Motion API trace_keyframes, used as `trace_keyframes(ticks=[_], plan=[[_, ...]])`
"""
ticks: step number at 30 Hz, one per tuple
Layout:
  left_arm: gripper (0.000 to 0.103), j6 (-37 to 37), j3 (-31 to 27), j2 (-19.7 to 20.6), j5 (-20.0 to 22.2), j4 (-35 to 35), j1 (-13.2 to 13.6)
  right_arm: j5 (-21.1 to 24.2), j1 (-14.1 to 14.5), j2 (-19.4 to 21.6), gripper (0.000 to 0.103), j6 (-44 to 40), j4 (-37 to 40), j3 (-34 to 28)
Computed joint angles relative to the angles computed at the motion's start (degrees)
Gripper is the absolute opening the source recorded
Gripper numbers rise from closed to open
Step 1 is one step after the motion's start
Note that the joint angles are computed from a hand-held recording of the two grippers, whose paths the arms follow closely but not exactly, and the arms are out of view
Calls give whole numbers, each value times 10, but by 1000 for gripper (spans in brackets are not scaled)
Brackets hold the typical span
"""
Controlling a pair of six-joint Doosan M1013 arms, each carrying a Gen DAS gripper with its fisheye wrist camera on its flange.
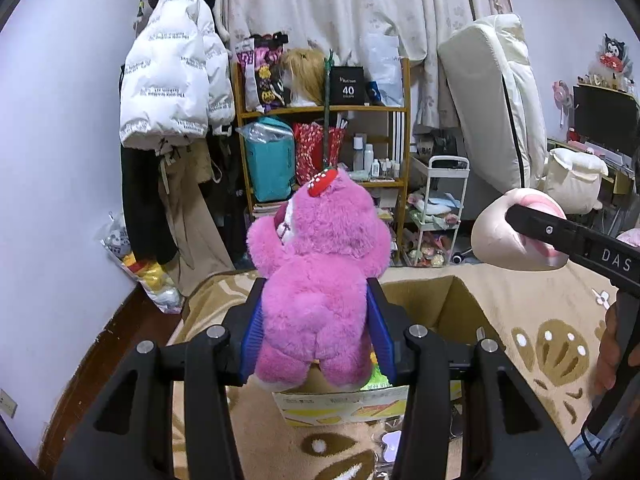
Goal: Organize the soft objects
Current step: 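Lift the pink bear with the left tool while the right tool carries the swirl cushion over the box, then open the left tool over the box while the right tool drops the swirl cushion inside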
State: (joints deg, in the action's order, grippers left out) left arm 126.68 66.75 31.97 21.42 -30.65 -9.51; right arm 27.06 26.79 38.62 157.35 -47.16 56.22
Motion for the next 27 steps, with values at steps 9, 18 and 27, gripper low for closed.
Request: trace_keyframes(ticks=[9,18,27], plan=[[46,-35,-20,25,38,28,1,-2,-7,11,44,-26,45,-1],[46,-84,-32,38,71,97,-5,0,-10,20,45,-68,96,-4],[46,-71,-35,46,80,81,-3,18,-13,35,46,-127,153,-20]])
